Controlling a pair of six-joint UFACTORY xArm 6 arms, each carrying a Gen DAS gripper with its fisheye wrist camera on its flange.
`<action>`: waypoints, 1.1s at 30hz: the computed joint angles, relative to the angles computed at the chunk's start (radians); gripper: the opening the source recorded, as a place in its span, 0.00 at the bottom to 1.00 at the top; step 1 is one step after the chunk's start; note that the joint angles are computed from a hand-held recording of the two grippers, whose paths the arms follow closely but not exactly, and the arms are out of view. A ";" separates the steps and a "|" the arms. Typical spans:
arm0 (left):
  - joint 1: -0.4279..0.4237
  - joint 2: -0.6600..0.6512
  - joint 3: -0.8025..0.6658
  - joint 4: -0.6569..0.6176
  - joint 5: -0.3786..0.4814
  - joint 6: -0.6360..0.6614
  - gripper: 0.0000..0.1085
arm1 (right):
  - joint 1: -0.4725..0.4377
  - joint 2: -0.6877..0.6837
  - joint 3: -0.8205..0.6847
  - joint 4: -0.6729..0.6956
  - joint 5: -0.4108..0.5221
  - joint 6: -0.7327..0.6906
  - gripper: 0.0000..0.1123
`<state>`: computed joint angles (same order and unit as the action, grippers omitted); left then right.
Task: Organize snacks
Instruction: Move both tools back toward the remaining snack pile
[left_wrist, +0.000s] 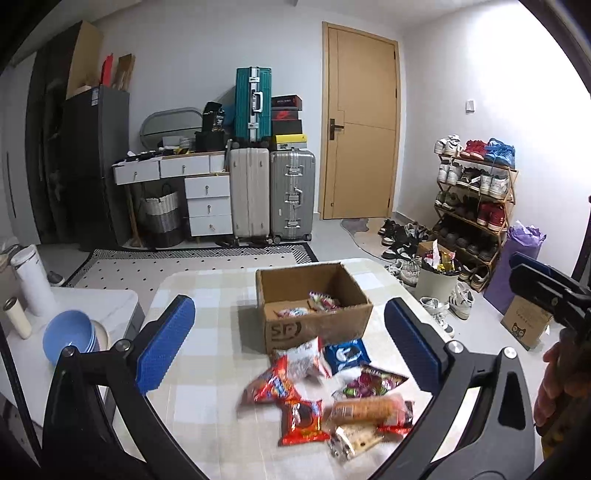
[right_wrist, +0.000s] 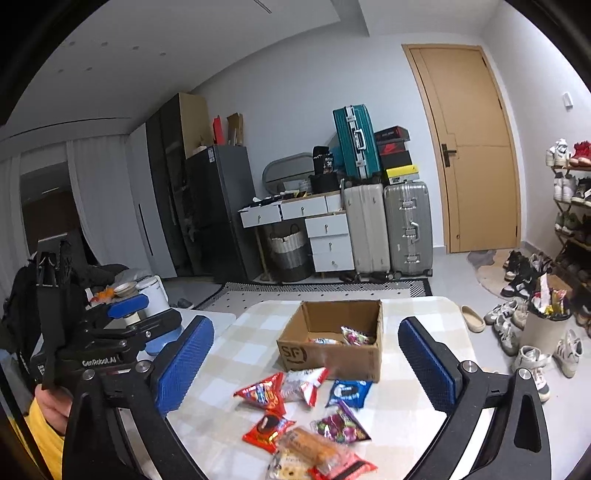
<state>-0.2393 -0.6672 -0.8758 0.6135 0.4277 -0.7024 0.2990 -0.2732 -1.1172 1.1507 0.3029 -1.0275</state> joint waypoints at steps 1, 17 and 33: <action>-0.004 -0.024 0.029 0.022 0.004 -0.030 0.94 | 0.006 -0.017 0.026 0.030 -0.016 -0.030 0.91; 0.002 -0.037 0.256 -0.029 -0.066 -0.119 0.94 | 0.064 -0.121 0.278 0.302 -0.117 -0.248 0.91; 0.074 0.320 0.236 -0.166 -0.196 -0.046 0.94 | 0.065 0.077 0.268 0.174 -0.102 -0.101 0.91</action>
